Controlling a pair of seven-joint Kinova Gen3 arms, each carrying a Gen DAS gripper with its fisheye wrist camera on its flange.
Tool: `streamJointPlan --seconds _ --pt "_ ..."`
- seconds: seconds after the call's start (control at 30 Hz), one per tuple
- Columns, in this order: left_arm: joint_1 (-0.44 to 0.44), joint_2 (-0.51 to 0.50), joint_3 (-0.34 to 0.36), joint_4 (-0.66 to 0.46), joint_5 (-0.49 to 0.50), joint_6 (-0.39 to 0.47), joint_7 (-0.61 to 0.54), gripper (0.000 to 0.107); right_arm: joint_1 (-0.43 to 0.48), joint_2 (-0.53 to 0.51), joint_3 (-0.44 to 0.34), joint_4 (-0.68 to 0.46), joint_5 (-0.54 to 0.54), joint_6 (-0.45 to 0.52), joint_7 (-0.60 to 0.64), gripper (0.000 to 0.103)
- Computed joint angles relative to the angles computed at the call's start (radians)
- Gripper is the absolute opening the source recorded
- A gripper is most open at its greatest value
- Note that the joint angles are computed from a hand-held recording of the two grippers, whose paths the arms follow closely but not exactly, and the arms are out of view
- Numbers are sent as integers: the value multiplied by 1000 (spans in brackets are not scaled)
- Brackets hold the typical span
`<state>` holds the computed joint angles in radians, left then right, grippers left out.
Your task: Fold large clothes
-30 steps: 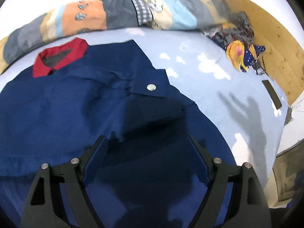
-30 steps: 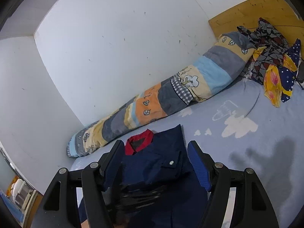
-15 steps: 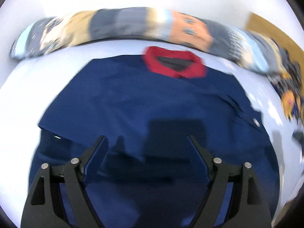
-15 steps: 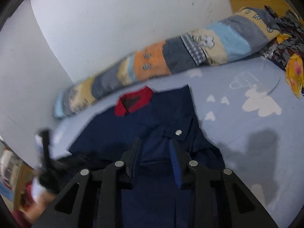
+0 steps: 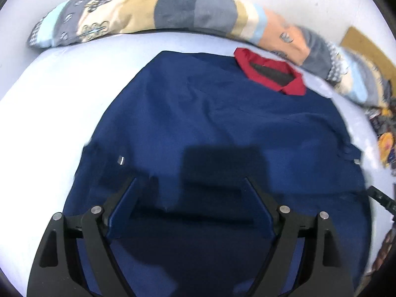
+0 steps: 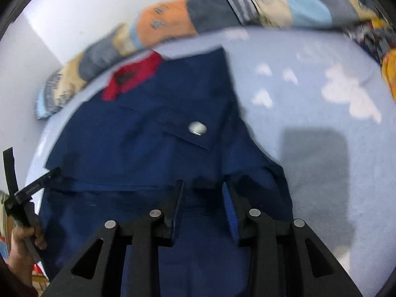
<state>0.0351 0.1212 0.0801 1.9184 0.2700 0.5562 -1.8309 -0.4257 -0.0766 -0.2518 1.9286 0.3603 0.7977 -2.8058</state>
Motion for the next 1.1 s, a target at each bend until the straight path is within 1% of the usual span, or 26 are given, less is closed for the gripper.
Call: streamJointPlan --seconds 0.03,0.1,0.13,0.17,0.23,0.27,0.33,0.37,0.4,0.43,0.5,0.53,0.57,0.6,0.63,0.67,0.7,0.73,0.77,0.83,0.87,0.9,0.97,1.07,1.1 --pt "-14 -36 0 28 40 12 -27 84 -13 -13 -21 -10 23 26 -17 34" --pt "7 -122 -44 92 72 47 -76 84 -43 -37 -75 -22 76 82 -73 35" --pt "36 -168 -83 127 64 60 -88 84 -59 -52 -101 -24 92 105 -98 35" --pt "55 -211 -103 162 53 69 -85 84 -75 -63 -112 -24 104 120 -117 36" --pt "57 -250 -115 193 33 93 -70 84 -89 -95 -161 -19 124 137 -173 36" --pt "53 -279 -140 221 21 122 -70 84 -97 -110 -181 -16 126 146 -193 36" --pt "33 -291 -164 236 -9 180 -61 84 -116 -136 -243 -10 130 184 -249 37" --pt "23 -286 -159 237 -41 200 -46 84 -121 -140 -257 -9 129 196 -263 38" --pt "-4 -283 -136 241 -73 204 -33 84 -127 -135 -263 -12 122 200 -265 40" --pt "-43 -282 -106 254 -96 194 -36 85 -140 -134 -288 -10 113 219 -282 40" --pt "-87 -265 -84 262 -94 203 -85 86 -161 -104 -315 -18 116 246 -307 40" --pt "-117 -256 -58 267 -93 205 -110 87 -181 -87 -325 -24 115 264 -320 41" --pt "-135 -262 -27 277 -108 193 -117 87 -205 -57 -333 -32 105 281 -327 45" --pt "-135 -278 -16 290 -115 175 -130 88 -225 -29 -335 -41 100 297 -331 50" --pt "-132 -288 -22 295 -106 173 -152 87 -249 17 -340 -55 92 323 -331 50" --pt "-122 -298 -48 295 -81 182 -190 87 -269 46 -336 -63 84 338 -327 50" --pt "-107 -317 -92 291 -41 205 -231 87 -308 82 -321 -71 83 357 -328 50" --pt "-98 -327 -136 285 0 235 -271 87 -330 99 -319 -75 99 375 -342 50" --pt "-107 -348 -182 287 36 262 -312 87 -345 97 -336 -73 127 386 -372 50" --pt "-120 -356 -275 281 102 319 -393 87 -379 53 -332 -44 152 360 -441 50" --pt "-116 -345 -321 273 124 342 -434 87 -378 21 -348 -26 161 350 -482 50" --pt "-130 -336 -366 271 142 369 -475 87 -396 2 -349 -15 172 357 -523 50" --pt "-161 -304 -430 264 176 421 -556 87 -448 -27 -327 5 185 371 -596 50" --pt "-204 -257 -535 252 214 523 -678 87 -452 -75 -343 37 190 372 -681 50" --pt "-210 -234 -582 244 233 564 -719 86 -447 -89 -348 45 191 369 -701 50"
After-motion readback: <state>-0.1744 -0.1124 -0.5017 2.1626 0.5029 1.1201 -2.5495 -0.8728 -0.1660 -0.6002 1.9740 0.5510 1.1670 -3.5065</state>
